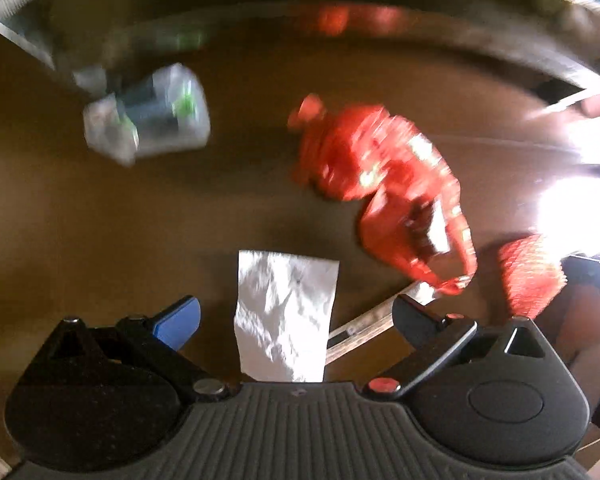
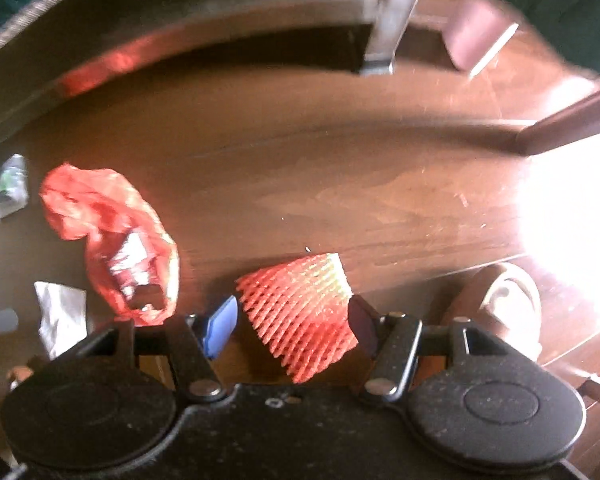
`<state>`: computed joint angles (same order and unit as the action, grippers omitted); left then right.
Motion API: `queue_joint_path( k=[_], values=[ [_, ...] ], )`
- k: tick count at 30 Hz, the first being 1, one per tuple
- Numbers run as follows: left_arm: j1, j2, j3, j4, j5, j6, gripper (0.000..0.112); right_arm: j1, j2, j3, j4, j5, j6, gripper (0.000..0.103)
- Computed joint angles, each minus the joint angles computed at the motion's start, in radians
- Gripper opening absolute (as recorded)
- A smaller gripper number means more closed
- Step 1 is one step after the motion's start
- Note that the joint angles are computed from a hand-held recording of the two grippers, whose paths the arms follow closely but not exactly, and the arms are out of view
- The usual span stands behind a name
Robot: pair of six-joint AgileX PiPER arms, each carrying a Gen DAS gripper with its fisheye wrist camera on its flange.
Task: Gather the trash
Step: 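Close the right tool on the red foam net while the left tool closes on white paper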
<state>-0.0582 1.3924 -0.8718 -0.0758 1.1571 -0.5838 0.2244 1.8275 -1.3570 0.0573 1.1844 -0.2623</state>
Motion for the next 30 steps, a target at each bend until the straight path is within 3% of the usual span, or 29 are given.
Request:
queue_joint_path(
  k=[2, 13, 15, 18, 24, 27, 28, 29, 30],
  values=[
    [0.025, 0.033, 0.054, -0.036, -0.062, 0.019, 0.103, 0.008, 0.027, 0.022, -0.011, -0.034, -0.001, 0.061],
    [0.052, 0.195, 0.201, -0.097, -0.242, 0.075, 0.102, 0.018, 0.124, 0.111, -0.057, -0.177, 0.011, 0.063],
    [0.06, 0.205, 0.216, -0.109, -0.261, 0.088, 0.097, 0.019, 0.115, 0.128, -0.053, -0.197, 0.004, 0.063],
    [0.069, 0.225, 0.233, -0.113, -0.284, 0.101, 0.079, 0.015, 0.108, 0.143, -0.051, -0.213, 0.004, 0.062],
    [0.059, 0.207, 0.264, -0.111, -0.322, 0.079, 0.073, 0.06, 0.111, 0.135, -0.102, -0.205, 0.07, 0.059],
    [0.051, 0.178, 0.25, -0.104, -0.295, 0.046, 0.05, 0.088, 0.129, 0.098, -0.122, -0.169, 0.092, 0.054],
    [0.049, 0.171, 0.239, -0.106, -0.28, 0.043, 0.034, 0.104, 0.138, 0.077, -0.134, -0.145, 0.107, 0.046],
    [0.062, 0.17, 0.231, -0.121, -0.272, 0.065, 0.013, 0.124, 0.156, 0.059, -0.135, -0.137, 0.117, 0.024],
    [0.079, 0.169, 0.221, -0.147, -0.259, 0.089, 0.011, 0.131, 0.168, 0.035, -0.117, -0.112, 0.098, 0.015]
  ],
)
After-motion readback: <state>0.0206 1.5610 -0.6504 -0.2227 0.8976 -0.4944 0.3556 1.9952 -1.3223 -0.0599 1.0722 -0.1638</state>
